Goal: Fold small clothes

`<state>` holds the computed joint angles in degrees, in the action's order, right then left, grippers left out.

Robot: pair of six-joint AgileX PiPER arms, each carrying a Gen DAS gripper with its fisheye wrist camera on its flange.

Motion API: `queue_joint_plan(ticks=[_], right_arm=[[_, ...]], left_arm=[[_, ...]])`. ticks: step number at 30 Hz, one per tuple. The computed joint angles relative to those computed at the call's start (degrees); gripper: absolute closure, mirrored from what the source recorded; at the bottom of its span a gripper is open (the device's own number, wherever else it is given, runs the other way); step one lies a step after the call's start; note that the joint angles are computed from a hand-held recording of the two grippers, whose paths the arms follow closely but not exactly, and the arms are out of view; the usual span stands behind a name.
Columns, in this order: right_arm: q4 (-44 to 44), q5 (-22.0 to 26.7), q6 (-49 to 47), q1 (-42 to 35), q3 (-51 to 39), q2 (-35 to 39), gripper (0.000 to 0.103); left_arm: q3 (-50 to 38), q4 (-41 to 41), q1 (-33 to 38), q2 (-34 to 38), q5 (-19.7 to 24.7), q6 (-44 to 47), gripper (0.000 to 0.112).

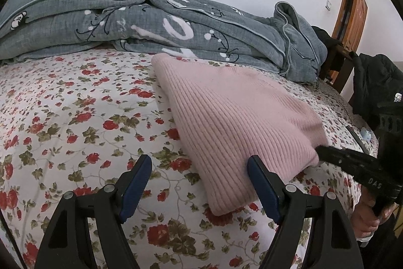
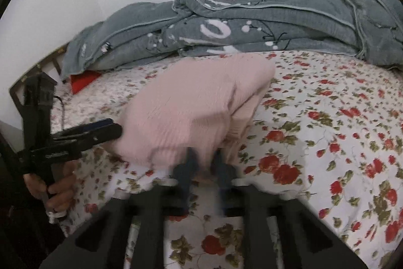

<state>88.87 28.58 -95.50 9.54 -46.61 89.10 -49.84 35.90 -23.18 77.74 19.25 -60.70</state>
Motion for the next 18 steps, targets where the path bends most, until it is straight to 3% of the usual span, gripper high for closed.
queue_joint_plan(ticks=[3, 6, 10, 15, 18], right_arm=[[8.0, 0.1, -9.0, -0.5, 2.5, -2.4, 0.097], [6.3, 4.0, -6.3, -3.9, 1.4, -2.9, 0.097], [4.0, -3.2, -4.4, -0.8, -0.3, 0.0, 0.097], [1.7, -2.4, -3.7, -1.6, -0.6, 1.4, 0.096], [1.7, -3.7, -4.2, -1.4, -0.4, 1.3, 0.082]], left_arm=[[0.1, -0.1, 0.0, 0.0, -0.2, 0.1, 0.034], [-0.1, -0.5, 0.2, 0.3, -0.3, 0.8, 0.034], [-0.3, -1.0, 0.1, 0.3, 0.1, 1.8, 0.034], [0.1, -3.0, 0.3, -0.2, 0.2, 4.1, 0.034], [-0.2, -4.9, 0.7, -0.3, 0.4, 6.0, 0.034]])
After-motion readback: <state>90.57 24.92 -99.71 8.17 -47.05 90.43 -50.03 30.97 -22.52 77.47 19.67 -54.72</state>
